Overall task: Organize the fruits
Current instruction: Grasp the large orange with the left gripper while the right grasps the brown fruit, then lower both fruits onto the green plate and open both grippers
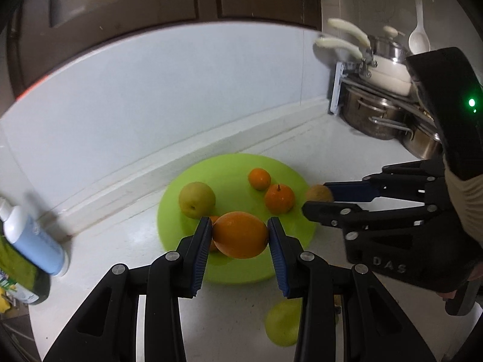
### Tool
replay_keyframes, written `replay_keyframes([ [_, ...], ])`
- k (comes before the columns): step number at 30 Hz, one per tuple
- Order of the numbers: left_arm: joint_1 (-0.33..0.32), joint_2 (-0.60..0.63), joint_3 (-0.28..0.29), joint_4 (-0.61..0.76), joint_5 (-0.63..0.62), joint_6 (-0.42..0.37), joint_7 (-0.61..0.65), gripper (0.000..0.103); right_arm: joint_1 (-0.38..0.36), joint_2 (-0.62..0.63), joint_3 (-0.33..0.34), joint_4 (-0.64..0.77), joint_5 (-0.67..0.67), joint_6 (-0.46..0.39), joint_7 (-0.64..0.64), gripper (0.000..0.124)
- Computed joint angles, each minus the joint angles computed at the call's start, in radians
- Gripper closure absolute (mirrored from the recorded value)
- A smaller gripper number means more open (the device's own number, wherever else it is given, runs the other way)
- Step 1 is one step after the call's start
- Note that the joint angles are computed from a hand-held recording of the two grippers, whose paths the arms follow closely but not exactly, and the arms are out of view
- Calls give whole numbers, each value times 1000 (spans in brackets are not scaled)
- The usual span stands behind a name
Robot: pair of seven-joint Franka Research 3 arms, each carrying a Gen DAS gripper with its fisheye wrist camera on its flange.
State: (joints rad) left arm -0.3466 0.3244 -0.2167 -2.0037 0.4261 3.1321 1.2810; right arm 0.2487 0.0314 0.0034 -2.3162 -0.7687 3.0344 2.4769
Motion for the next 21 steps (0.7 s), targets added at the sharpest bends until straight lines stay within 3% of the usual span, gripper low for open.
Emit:
replay_keyframes([
  [5,111,74,-134,70,-95,-70,117,65,-5,63,8,20,246,4,-214,97],
  [8,150,111,-188,105,-162,-117,186,65,9,85,-6,30,323,1,-289,97],
  [17,105,148,-152,147,-227,-169,232,65,62,124,-58,53,480,-7,-438,97],
  [21,85,139,-125,143,-220,-153,225,57,98,124,-98,44,475,6,-422,96],
])
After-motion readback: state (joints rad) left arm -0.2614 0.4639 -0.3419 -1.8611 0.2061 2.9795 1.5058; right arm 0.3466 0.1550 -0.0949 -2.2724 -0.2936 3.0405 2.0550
